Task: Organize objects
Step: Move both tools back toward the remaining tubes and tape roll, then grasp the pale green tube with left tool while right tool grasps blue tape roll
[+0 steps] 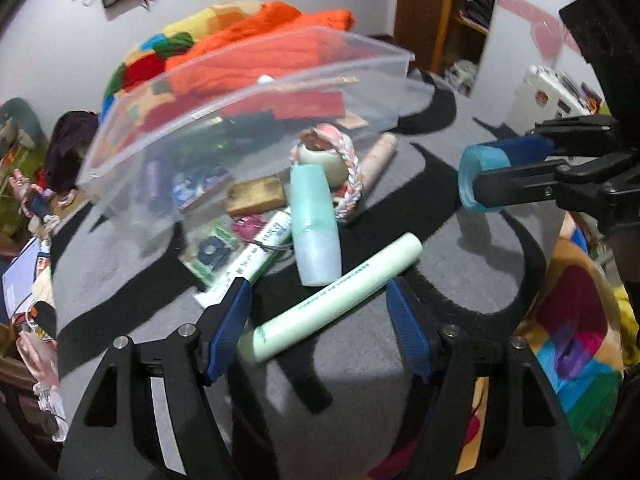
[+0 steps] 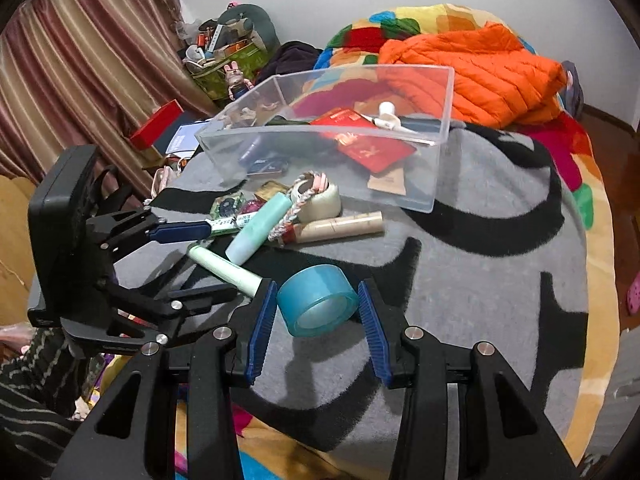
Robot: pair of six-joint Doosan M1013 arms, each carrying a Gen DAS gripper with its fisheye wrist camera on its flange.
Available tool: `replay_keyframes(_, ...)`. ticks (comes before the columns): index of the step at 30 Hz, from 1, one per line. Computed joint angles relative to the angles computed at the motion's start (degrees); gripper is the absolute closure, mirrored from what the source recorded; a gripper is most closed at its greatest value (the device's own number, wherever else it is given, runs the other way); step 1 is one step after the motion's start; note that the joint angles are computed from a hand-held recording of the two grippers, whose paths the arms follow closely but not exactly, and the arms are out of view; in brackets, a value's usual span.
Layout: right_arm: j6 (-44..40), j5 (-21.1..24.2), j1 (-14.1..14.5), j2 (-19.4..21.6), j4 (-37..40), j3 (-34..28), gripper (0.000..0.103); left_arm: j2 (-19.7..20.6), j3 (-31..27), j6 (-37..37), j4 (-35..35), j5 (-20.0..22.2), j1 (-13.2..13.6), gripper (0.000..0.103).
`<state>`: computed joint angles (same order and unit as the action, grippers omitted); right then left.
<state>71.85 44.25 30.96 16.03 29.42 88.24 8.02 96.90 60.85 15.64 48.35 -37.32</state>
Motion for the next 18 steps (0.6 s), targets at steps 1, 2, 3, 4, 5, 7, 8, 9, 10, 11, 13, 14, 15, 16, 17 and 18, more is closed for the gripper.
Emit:
replay_keyframes(1,0.0,0.1,0.0,0.0,0.2,0.1,0.064,-0.1,0.1,0.6,-1.2,-0.5,0.4,0.034)
replay_keyframes(2,-0.2,0.1,-0.1,0.0,0.4,0.2,0.064,-0.2,0.2,1.4,-3.2,-0.7,0.9,0.038)
replay_keyframes(3,-0.3,0.1,-0.1,0.0,0.6,0.3,0.064,-0.4,0.3,2.0,-4.9,-0.9,1.3,0.042)
replay_keyframes(4,-0.5,0.1,-0.1,0.1,0.8,0.3,0.064,-0.8,0.7,1.8,-5.9,-1.4,1.7,0.048)
replay_keyframes(5,-0.7,0.1,-0.1,0.1,1.0,0.4,0.064,-1.1,1.0,0.9,-5.9,-1.6,1.7,0.055)
replay_keyframes(7,-0.9,0.3,-0.1,0.2,1.4,0.4,0.064,-1.7,1.6,-1.0,-5.1,-1.5,1.5,0.067)
replay_keyframes(8,-1.0,0.4,-0.1,0.3,1.6,0.4,0.064,-2.0,1.8,-1.5,-5.2,-1.4,1.4,0.075)
replay_keyframes(9,-1.2,0.6,-0.1,0.4,1.8,0.3,0.064,-2.3,2.0,-1.5,-5.6,-1.3,1.3,0.079)
replay_keyframes(10,-1.3,0.6,-0.1,0.5,1.9,0.3,0.064,-2.6,2.2,-1.2,-6.4,-1.4,1.2,0.084)
replay_keyframes(11,-1.4,0.7,0.0,0.5,2.0,0.2,0.064,-2.8,2.3,-0.8,-7.1,-1.4,1.1,0.086)
replay_keyframes(13,-1.7,0.7,0.0,0.6,2.5,0.2,0.064,-2.9,2.2,-0.3,-7.2,-1.2,0.5,0.088)
replay_keyframes(14,-1.9,0.8,0.0,0.6,2.8,0.2,0.064,-2.7,2.0,-0.3,-6.5,-0.9,0.1,0.088)
replay_keyframes(15,-2.1,0.7,0.1,0.5,2.9,0.2,0.064,-2.5,1.8,-0.5,-5.8,-0.6,-0.2,0.088)
replay_keyframes(16,-2.2,0.6,0.2,0.5,2.9,0.2,0.064,-2.1,1.5,-0.7,-5.3,-0.6,-0.3,0.088)
replay_keyframes(17,-2.2,0.5,0.2,0.4,3.0,0.3,0.064,-1.8,1.3,-0.9,-5.1,-0.7,-0.3,0.088)
replay_keyframes(18,-2.3,0.5,0.2,0.3,3.1,0.3,0.064,-1.6,1.0,-1.1,-5.2,-0.9,-0.1,0.088)
